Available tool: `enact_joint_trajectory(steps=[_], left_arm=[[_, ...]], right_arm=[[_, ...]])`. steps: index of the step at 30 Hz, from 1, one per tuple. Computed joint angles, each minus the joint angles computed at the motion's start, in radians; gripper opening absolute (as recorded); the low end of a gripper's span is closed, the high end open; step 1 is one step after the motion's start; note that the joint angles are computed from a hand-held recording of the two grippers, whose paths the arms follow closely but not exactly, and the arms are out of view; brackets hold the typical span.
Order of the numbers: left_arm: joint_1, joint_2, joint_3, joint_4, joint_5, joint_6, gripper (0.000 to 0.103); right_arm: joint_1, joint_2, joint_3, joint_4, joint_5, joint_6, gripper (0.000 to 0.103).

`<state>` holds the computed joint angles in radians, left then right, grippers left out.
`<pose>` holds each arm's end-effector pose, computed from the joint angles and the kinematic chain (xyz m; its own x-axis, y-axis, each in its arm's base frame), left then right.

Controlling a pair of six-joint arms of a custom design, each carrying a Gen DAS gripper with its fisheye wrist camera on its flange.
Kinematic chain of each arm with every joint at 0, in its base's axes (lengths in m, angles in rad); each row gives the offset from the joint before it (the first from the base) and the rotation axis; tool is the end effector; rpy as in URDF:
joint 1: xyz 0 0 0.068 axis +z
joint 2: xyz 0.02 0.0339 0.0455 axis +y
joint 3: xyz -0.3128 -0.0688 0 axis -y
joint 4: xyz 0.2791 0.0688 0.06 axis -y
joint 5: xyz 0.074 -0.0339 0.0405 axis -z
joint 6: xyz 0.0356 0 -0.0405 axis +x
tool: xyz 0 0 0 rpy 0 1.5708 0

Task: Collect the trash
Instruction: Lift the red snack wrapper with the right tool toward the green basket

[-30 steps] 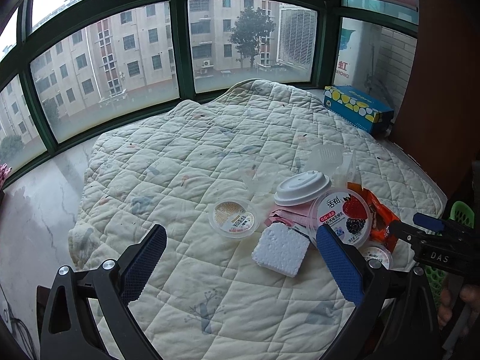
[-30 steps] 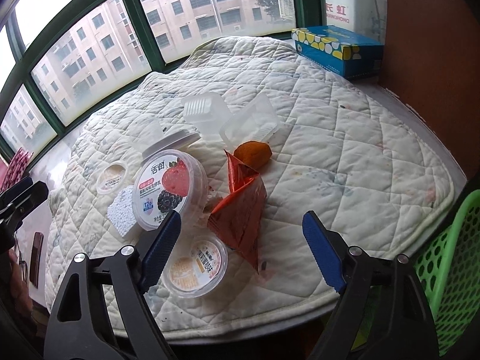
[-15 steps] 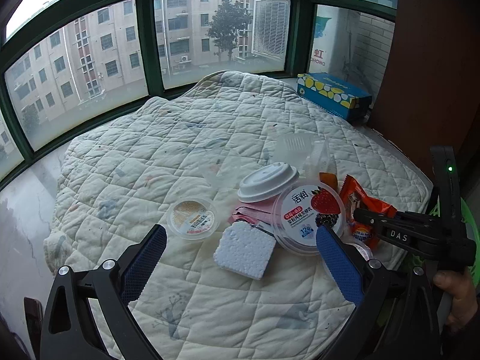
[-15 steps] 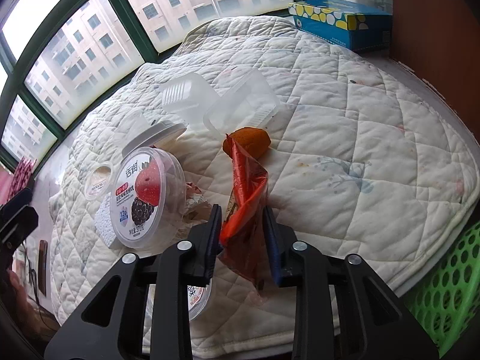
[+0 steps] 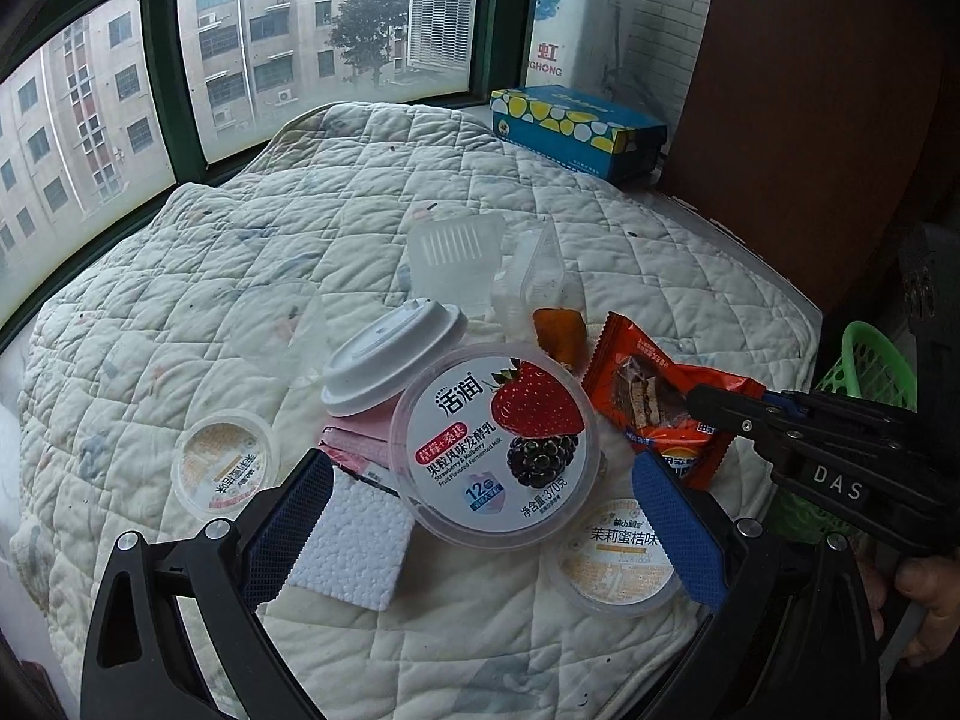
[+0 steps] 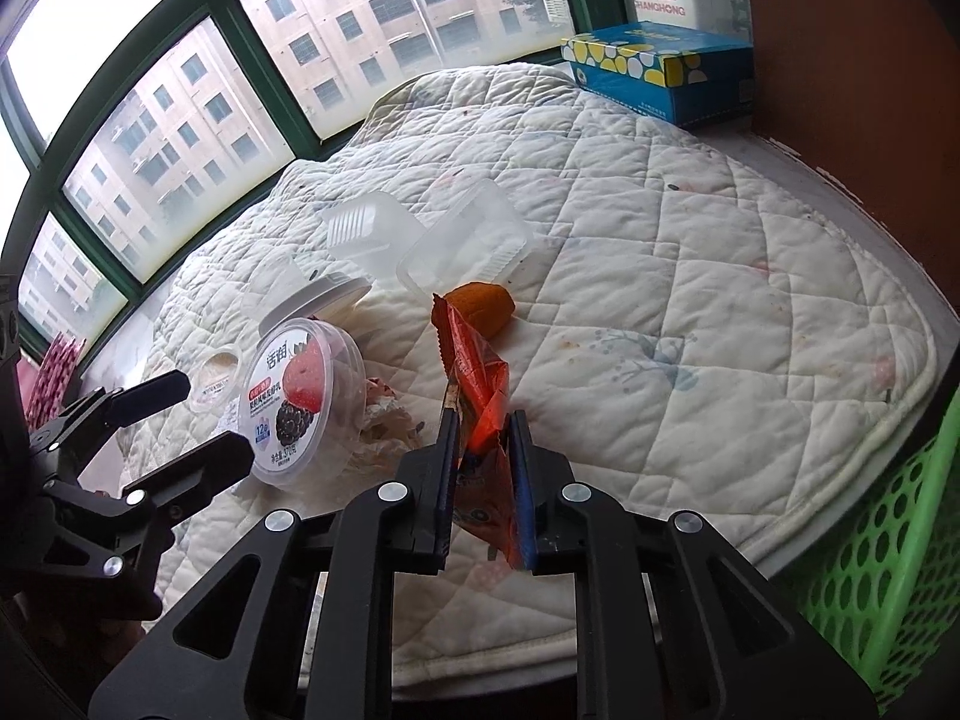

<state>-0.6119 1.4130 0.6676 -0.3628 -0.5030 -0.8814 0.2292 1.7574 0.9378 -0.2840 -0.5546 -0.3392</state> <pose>0.2256 -0.1374 0.1831 -0.7184 -0.3218 -0.6167 -0.3571 0.9314 -0.0700 0.3457 0.0999 0.1647 -0.6788 -0.4488 -0.5812 -0.6893 0.6624 0.2935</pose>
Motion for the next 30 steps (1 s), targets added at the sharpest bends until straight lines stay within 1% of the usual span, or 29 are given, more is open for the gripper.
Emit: enact_joint_trajectory(steps=[3,5,7,8,9,10,15,18,21,25,27,30], left_arm=[[0.013,0.037,0.012,0.014,0.021,0.022,0.097],[0.022,0.055,0.019,0.014,0.026,0.032,0.097],[0.034,0.064,0.018,0.021,0.037,0.034,0.097],[0.039,0.067,0.017,0.025,0.042,0.036,0.097],[0.045,0.071,0.017,0.029,0.046,0.039,0.097],[0.050,0.074,0.017,0.032,0.048,0.044,0.097],[0.058,0.084,0.018,0.052,0.056,0.062,0.097],[0.060,0.087,0.017,0.059,0.058,0.064,0.097],[0.064,0.088,0.011,0.067,0.065,0.063,0.097],[0.067,0.087,0.001,0.085,0.075,0.063,0.097],[0.067,0.082,-0.005,0.088,0.075,0.061,0.097],[0.067,0.073,-0.014,0.090,0.077,0.063,0.097]], right_arm=[[-0.005,0.010,0.008,-0.019,0.000,-0.015,0.020],[-0.005,0.021,0.019,-0.030,0.003,-0.027,0.027],[-0.001,0.024,0.020,-0.023,0.016,-0.024,0.050],[-0.004,0.028,0.026,-0.029,0.008,-0.030,0.055],[-0.005,0.024,0.023,-0.025,0.016,-0.031,0.064],[-0.004,0.017,0.015,-0.005,0.035,-0.028,0.068],[-0.018,0.018,0.007,0.031,0.094,-0.053,0.077],[-0.028,0.036,0.034,0.009,0.101,-0.074,0.079],[-0.020,0.049,0.063,-0.027,0.108,-0.129,0.082],[0.010,0.097,0.114,-0.087,0.115,-0.190,0.082],[0.022,0.125,0.134,-0.097,0.121,-0.206,0.082],[0.033,0.173,0.175,-0.146,0.126,-0.226,0.082]])
